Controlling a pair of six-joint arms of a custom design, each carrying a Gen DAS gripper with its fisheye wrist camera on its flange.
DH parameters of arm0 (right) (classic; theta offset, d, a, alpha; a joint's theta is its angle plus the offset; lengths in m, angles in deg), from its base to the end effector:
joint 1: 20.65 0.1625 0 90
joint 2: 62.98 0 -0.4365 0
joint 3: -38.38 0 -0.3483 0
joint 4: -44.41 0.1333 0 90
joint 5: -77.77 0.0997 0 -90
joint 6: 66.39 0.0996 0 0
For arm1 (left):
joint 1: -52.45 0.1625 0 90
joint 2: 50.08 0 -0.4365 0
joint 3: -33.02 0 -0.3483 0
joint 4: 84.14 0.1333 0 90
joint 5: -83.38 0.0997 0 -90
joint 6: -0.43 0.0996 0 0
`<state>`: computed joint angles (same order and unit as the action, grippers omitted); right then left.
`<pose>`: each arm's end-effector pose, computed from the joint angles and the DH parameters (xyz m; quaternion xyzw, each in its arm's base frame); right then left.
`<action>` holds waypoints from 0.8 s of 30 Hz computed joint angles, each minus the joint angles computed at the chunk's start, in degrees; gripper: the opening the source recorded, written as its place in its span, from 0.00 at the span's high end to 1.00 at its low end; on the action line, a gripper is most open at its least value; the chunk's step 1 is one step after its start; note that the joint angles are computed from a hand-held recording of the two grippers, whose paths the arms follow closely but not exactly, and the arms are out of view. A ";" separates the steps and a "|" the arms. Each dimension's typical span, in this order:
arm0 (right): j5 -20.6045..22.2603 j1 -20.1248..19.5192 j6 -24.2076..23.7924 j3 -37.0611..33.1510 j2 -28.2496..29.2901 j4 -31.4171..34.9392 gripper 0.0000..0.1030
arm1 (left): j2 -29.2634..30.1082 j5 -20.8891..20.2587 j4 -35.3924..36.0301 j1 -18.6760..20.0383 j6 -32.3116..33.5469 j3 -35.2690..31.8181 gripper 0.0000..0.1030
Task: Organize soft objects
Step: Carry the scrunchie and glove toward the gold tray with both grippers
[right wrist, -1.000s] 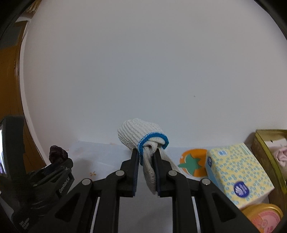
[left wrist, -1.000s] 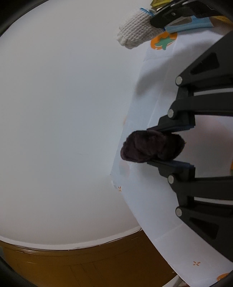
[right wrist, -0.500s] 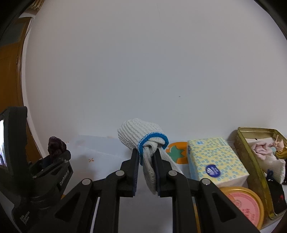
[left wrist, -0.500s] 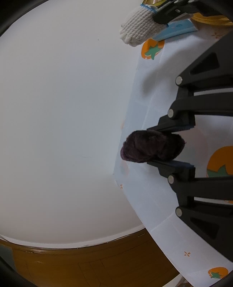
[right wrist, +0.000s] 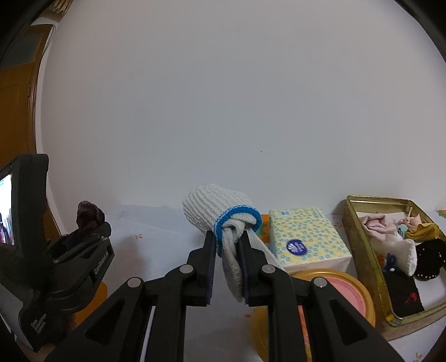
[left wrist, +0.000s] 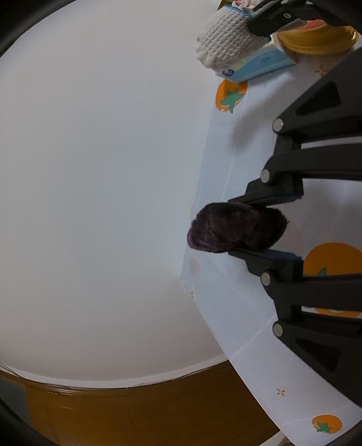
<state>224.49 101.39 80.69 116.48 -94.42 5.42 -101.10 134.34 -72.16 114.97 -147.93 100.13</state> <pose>0.3885 -0.5264 0.0308 0.0920 -0.7267 0.5765 0.3620 -0.1171 -0.6499 0.2809 0.2492 0.7878 -0.4742 0.3039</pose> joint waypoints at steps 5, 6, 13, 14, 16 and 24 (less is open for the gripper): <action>1.07 0.95 1.44 -0.23 -0.51 1.83 0.83 | -1.35 -0.10 -1.11 -0.66 -0.73 2.74 0.76; 0.93 1.02 1.78 0.05 -0.77 2.18 0.83 | -1.88 -0.12 -1.59 -0.83 -0.78 3.64 0.76; 1.08 1.61 3.20 1.25 -1.75 3.24 0.83 | -2.56 0.07 -3.23 -1.57 -0.57 5.98 0.76; 1.08 1.67 3.36 1.41 -1.88 3.35 0.83 | -2.65 0.05 -3.46 -1.74 -0.55 6.29 0.76; 1.11 1.91 3.88 1.50 -2.12 3.98 0.83 | -2.86 0.11 -4.05 -2.03 -0.18 7.12 0.76; 0.73 2.59 4.43 3.47 -3.53 3.09 0.83 | -3.59 -0.24 -6.49 -3.00 1.36 9.60 0.76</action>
<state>225.22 103.97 85.12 119.95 -97.95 8.51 -104.69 134.10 -78.65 111.96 -146.57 109.74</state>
